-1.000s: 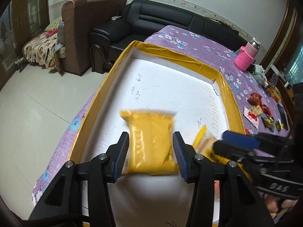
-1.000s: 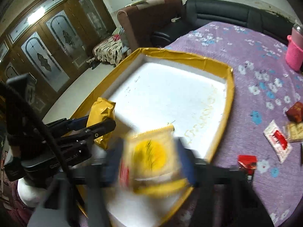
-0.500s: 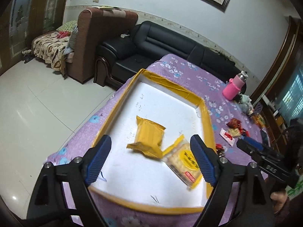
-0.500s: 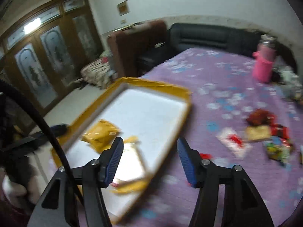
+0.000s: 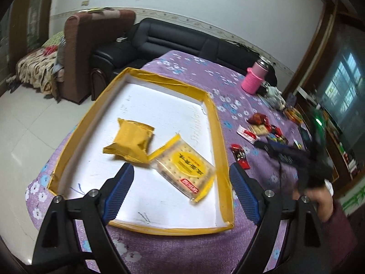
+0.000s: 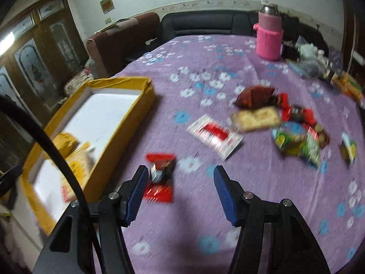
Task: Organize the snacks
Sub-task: 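Grasp the white-red sachet with the right tool while the left tool grasps a red candy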
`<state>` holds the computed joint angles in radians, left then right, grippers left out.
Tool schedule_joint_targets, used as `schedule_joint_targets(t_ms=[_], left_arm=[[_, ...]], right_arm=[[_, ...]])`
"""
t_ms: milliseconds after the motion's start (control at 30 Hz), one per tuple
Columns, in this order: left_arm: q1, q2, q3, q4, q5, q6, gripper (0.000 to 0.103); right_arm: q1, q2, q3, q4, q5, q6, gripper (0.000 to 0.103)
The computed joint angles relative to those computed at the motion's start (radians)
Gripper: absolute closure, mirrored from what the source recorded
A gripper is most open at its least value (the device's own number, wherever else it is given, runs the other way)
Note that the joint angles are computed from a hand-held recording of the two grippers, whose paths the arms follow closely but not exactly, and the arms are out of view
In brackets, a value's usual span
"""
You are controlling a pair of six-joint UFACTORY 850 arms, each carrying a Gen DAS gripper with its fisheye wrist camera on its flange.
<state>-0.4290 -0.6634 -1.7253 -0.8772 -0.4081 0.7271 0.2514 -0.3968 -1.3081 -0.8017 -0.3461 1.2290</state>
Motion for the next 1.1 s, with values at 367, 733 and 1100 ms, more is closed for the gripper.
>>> schedule_joint_targets(t_ms=[367, 733, 1100], left_arm=[[-0.028, -0.027, -0.047, 0.084, -0.025, -0.050, 0.018], [-0.078, -0.064, -0.130, 0.116, -0.123, -0.050, 0.020], [-0.186, -0.329, -0.538, 0.446, -0.323, -0.338, 0.038]], right_arm=[[-0.061, -0.192, -0.217, 0.242, -0.110, -0.502, 0.037], [-0.066, -0.051, -0.026, 0.324, -0.005, -0.463, 0.078], [-0.087, 0.180, 0.294, -0.249, 0.153, 0.257, 0.078]])
